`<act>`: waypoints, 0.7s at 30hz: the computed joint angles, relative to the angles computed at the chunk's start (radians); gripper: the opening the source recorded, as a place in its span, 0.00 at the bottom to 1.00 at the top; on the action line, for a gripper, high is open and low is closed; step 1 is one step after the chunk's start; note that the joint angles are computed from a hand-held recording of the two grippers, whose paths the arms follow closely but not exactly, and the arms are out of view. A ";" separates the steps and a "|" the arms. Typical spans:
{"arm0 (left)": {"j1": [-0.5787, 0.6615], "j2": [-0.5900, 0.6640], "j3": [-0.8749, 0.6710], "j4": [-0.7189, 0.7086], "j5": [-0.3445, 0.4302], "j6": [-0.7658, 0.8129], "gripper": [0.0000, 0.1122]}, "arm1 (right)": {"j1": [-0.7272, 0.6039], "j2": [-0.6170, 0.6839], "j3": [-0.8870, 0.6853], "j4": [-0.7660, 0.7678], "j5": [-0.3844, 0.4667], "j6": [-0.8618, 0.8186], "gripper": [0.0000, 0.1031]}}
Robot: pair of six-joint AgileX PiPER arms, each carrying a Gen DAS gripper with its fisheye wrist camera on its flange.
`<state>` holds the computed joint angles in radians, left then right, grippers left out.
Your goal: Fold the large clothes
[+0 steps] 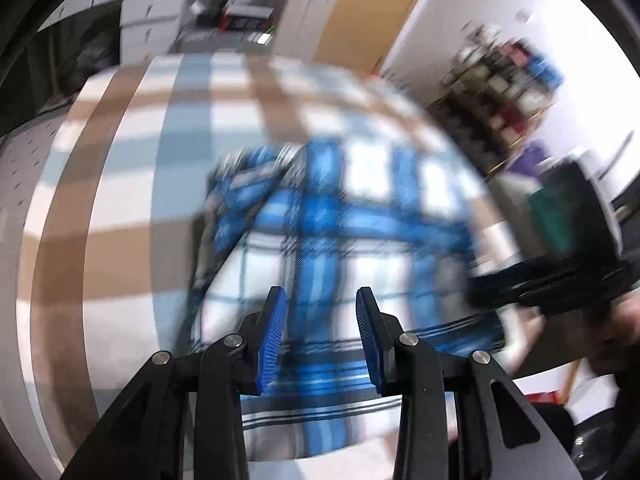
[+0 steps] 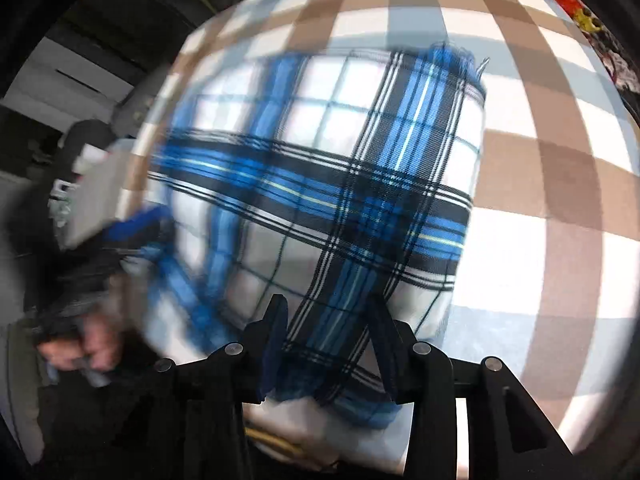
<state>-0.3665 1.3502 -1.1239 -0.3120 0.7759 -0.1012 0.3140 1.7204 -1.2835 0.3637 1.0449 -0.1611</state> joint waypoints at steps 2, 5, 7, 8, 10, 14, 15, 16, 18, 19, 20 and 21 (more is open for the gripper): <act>0.011 0.008 -0.051 -0.017 -0.009 0.000 0.48 | 0.024 -0.021 0.041 -0.010 -0.055 0.007 0.41; 0.014 0.140 -0.222 -0.003 0.046 -0.033 0.60 | 0.034 -0.041 0.092 0.003 -0.112 0.006 0.41; -0.011 0.288 -0.382 0.075 0.150 -0.086 0.60 | 0.030 -0.042 0.104 0.026 -0.120 -0.009 0.41; -0.023 0.369 -0.455 0.134 0.209 -0.149 0.60 | 0.026 -0.040 0.097 0.037 -0.106 -0.016 0.41; -0.009 0.466 -0.493 0.133 0.255 -0.180 0.60 | -0.008 -0.059 0.076 0.073 -0.040 -0.056 0.40; 0.018 0.457 -0.410 0.095 0.169 -0.132 0.64 | -0.053 -0.077 0.003 0.119 -0.044 -0.108 0.40; 0.017 0.455 -0.409 0.097 0.170 -0.141 0.64 | -0.044 -0.063 -0.027 0.088 -0.063 -0.074 0.40; 0.018 0.452 -0.400 0.096 0.163 -0.151 0.65 | -0.049 -0.037 -0.071 0.061 -0.062 -0.043 0.40; 0.010 0.448 -0.389 0.115 0.150 -0.165 0.66 | -0.061 0.049 -0.179 0.004 -0.034 0.023 0.40; 0.009 0.443 -0.386 0.117 0.150 -0.159 0.67 | -0.055 0.096 -0.216 -0.027 -0.032 0.062 0.40; 0.015 0.440 -0.378 0.102 0.144 -0.146 0.67 | -0.048 0.150 -0.241 -0.041 -0.034 0.092 0.40; 0.022 0.432 -0.367 0.087 0.138 -0.132 0.67 | -0.064 0.189 -0.275 -0.051 -0.007 0.084 0.40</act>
<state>-0.3440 1.7824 -1.4906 -0.2255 0.9137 -0.2333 0.2499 1.9095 -1.5588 0.3123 1.0383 -0.0774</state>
